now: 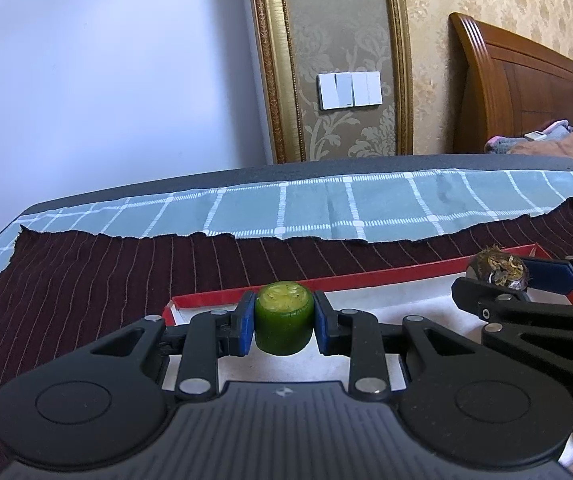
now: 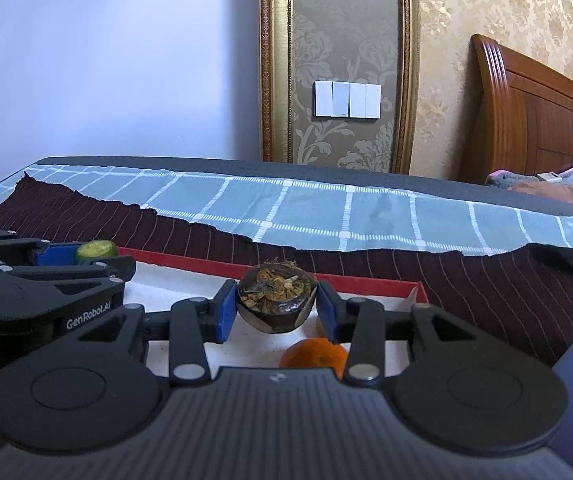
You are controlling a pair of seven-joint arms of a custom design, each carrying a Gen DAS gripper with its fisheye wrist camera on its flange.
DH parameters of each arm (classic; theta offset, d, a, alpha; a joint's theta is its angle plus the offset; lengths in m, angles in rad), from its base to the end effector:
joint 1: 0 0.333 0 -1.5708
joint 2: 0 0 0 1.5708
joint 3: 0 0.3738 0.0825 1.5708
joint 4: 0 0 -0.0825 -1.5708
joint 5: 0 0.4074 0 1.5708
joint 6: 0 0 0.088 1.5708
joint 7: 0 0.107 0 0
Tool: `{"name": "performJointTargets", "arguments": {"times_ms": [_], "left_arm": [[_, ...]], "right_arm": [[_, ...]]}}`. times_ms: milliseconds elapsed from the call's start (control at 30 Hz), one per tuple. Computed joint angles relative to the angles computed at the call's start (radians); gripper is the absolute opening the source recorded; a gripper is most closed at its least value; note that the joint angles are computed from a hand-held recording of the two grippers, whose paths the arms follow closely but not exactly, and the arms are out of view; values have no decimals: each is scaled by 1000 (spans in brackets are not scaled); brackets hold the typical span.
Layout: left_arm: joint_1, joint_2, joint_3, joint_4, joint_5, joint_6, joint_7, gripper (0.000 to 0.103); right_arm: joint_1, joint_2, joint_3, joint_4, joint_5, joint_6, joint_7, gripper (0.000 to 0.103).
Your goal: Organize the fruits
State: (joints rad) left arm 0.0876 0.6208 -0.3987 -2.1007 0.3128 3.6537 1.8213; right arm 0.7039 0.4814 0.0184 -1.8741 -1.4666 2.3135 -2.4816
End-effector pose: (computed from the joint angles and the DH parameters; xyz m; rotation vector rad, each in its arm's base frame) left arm 0.6297 -0.2079 0.2905 -0.9659 2.1544 -1.1032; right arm 0.5299 0.4398 0.2981 -1.2909 1.9439 -1.0085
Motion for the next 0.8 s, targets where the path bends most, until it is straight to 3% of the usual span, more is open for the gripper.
{"name": "performJointTargets", "arguments": {"times_ms": [300, 800], "left_arm": [[-10, 3, 6, 10, -21, -19, 6, 29], [31, -25, -12, -52, 39, 6, 6, 29]], "right_arm": [[-1, 11, -2, 9, 15, 2, -10, 40], [4, -25, 11, -33, 4, 2, -11, 40]]}}
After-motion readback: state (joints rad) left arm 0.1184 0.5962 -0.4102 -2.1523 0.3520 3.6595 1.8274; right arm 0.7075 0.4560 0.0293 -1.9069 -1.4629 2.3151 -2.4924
